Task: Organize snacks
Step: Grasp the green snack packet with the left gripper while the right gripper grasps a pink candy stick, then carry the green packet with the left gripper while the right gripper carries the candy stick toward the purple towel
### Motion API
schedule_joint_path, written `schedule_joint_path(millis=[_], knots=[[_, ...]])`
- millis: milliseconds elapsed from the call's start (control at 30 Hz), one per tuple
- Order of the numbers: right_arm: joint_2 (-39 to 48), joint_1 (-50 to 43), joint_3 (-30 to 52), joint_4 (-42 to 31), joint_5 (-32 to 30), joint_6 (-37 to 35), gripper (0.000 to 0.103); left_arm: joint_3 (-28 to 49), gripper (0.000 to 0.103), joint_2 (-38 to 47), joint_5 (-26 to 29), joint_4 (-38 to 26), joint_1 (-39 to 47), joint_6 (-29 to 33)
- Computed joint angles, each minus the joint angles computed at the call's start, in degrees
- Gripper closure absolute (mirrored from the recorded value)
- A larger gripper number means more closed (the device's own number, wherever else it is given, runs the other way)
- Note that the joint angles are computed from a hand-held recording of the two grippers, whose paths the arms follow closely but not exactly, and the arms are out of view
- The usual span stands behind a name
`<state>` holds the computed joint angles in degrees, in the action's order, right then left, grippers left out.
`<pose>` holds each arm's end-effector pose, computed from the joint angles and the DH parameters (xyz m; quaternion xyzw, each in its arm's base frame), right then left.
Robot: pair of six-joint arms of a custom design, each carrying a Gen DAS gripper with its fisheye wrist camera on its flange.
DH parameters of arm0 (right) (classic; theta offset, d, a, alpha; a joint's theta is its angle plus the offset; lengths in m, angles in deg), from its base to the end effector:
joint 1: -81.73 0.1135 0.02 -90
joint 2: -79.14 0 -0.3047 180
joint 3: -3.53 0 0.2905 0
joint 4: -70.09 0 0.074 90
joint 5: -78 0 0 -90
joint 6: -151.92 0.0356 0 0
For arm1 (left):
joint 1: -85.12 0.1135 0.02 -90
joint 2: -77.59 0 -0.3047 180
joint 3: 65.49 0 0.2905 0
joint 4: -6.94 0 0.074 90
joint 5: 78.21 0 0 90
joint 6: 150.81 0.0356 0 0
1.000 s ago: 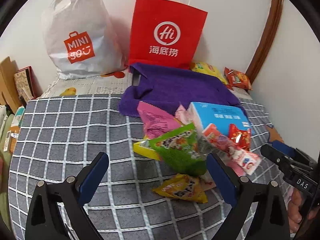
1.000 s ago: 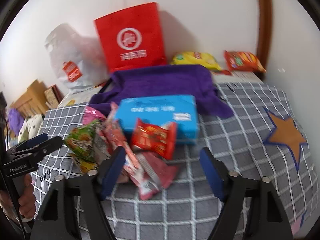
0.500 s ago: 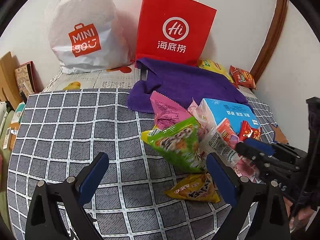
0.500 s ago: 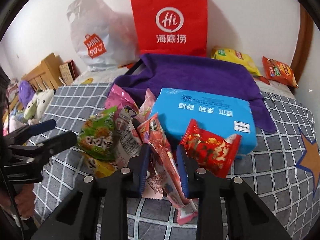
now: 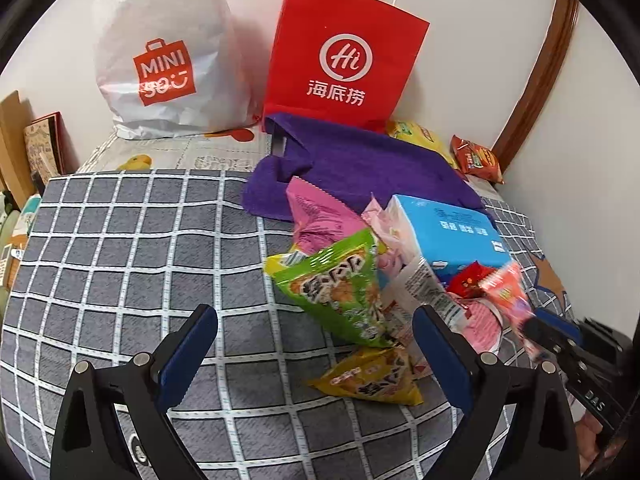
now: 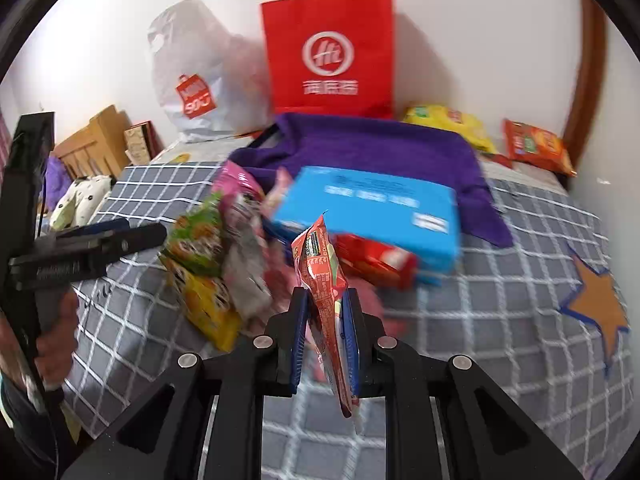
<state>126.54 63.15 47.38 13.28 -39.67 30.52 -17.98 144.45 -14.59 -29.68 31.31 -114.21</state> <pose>0.1530 -0.0340 0.2281 -0.1656 0.9260 0.1046 0.3228 0.1507 -0.1792 0.2097 -0.0634 0.9312 -0.0999 0.3447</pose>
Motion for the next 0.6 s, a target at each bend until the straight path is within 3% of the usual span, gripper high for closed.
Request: schedule_joint_path(millis=[200,333,433,500,600], knots=[[6.29,-15.25,0.13,-0.98,-2.84,-10.78,0.084,3.21,0.006,7.79,2.86,2.72,2.66,1.55],[14.12,-19.18,-0.01,1.43,-3.02,-12.41,0.082,3.63,0.045,11.03,6.77,4.75,5.14,0.75],[17.43,-20.82,0.08,2.04,-3.81,-14.63,0.079,3.13,0.051,11.77,8.20,6.66,5.56,1.57],[18.45,-21.52,0.27,2.23,-4.77,-15.60,0.065,3.13,0.054,11.52,8.01,6.60,5.11,1.71],[18.85,-20.42,0.14,3.32,-5.34,-14.55,0.058,2.92,0.057,10.11,8.46,6.13,4.74,1.01]])
